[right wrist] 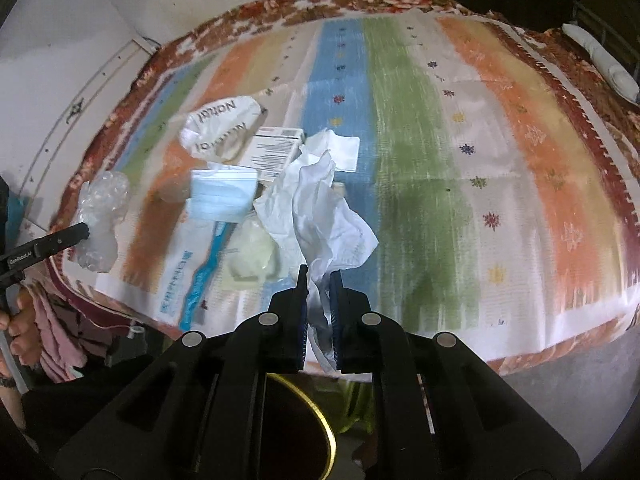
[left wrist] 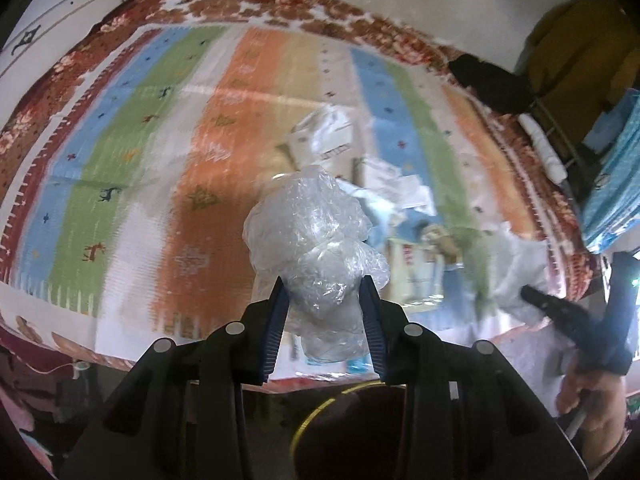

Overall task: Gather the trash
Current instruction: 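Carry the bubble wrap and tissue in both grippers over the gold-rimmed bin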

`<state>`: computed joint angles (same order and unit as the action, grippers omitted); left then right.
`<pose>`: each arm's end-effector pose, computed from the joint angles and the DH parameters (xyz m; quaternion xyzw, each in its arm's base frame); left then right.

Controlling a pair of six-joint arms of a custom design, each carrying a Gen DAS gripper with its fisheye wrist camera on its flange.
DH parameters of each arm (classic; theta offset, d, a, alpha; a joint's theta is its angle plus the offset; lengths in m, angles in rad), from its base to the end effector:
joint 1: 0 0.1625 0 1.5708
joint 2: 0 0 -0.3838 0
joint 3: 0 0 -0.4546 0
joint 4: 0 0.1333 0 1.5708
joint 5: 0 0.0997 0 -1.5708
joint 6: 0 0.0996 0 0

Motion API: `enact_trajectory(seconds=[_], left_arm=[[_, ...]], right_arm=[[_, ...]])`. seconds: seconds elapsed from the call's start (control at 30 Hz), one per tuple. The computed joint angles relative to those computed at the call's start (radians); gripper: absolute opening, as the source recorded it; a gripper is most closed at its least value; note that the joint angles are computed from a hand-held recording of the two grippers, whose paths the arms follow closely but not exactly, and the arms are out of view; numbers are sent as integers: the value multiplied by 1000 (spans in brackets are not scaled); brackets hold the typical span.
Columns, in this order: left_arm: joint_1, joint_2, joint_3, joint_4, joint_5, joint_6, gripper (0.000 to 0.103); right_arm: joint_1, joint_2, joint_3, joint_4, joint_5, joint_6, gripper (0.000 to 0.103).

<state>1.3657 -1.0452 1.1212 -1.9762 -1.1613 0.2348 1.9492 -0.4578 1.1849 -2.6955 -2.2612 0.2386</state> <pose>0.0126 -0.7888 0.4058 0.1782 0.9499 -0.1575 0.2029 0.3625 -0.7228 -0.0022 -0.0022 -0.9249 0.2778 0.2596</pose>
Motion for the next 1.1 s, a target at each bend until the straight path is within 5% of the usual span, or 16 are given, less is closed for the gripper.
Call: enact_trajectory(seconds=[0.53,1.1], left_arm=[[-29,-199,251,-68,-171,47,35],[-11,-384,468,-128,-281,99,36]], right_arm=[[101,-13,161,-336,-11,-119,8],[139,-43,293,-425,-4,-101,8]])
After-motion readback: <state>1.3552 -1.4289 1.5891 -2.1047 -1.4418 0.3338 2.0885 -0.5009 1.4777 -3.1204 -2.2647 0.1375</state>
